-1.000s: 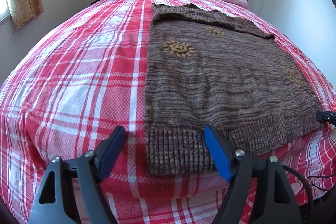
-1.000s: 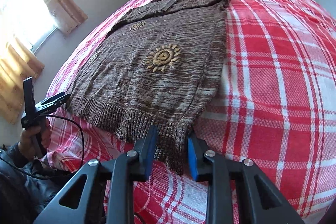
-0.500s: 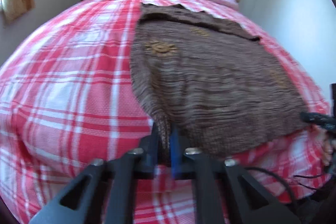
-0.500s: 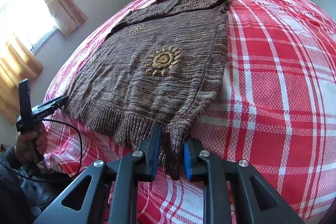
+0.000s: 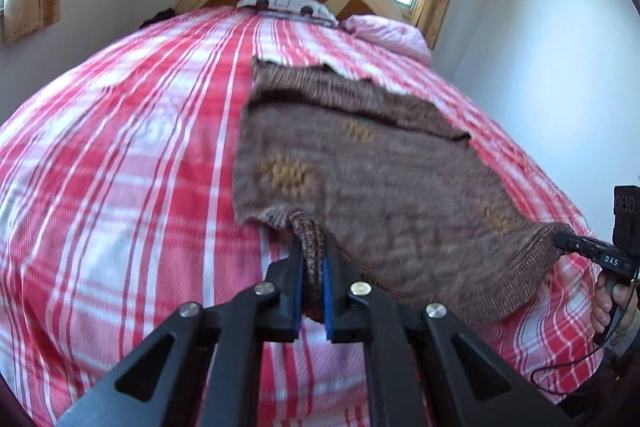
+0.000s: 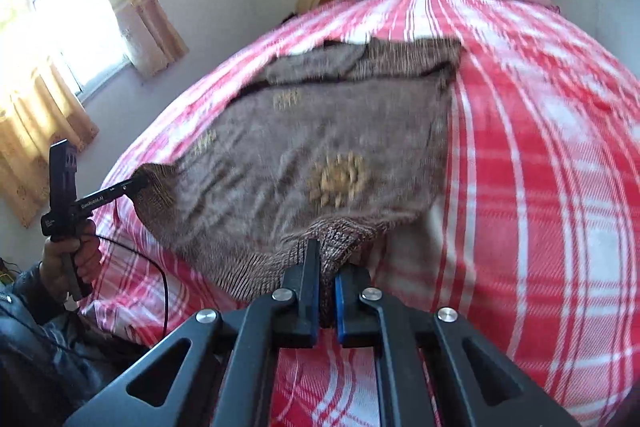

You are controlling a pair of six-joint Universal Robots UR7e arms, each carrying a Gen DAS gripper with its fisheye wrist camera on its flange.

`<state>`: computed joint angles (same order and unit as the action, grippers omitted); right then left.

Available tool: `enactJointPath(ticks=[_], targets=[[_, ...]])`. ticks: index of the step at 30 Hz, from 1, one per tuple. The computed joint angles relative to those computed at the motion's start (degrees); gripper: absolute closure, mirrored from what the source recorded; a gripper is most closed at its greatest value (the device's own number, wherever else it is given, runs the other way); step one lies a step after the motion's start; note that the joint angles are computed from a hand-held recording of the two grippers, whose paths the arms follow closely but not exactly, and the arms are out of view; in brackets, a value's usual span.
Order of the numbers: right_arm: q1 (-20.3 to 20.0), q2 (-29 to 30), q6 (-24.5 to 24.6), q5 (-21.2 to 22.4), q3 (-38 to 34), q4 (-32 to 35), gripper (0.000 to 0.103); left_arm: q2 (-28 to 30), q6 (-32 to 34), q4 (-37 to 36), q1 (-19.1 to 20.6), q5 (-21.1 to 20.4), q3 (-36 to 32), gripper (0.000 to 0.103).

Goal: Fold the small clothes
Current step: 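Grasp the ribbed hem with the left tool while the right tool grasps it too, then fold the hem up toward the collar with both tools and release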

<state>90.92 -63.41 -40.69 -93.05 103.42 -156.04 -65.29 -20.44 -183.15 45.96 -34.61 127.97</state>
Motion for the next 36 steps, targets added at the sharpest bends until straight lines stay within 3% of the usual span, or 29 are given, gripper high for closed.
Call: enactJointPath(ticks=[8,15,26,36], targets=[[1.59,2.99,0.93,1.5,-4.37,-3.8,0.098,2.34,8.0,-5.61,3.31,0.11,-6.88,0.095],[3.48,9.43,2.91,-1.3,-13.2,-4.22,0.098,5.1,12.89,-5.64,6.41,-1.21,-14.36,0.095],[4.36,20.36,7.76,-3.38,-30.56,-2.16,0.098,10.31,16.91,0.01,11.42,-4.78,-28.57,0.095],[5.53,29.44,7.93,-4.86,-46.61,1.39,0.098,16.56,21.59,3.47,14.32,-3.91,-41.51,0.095]])
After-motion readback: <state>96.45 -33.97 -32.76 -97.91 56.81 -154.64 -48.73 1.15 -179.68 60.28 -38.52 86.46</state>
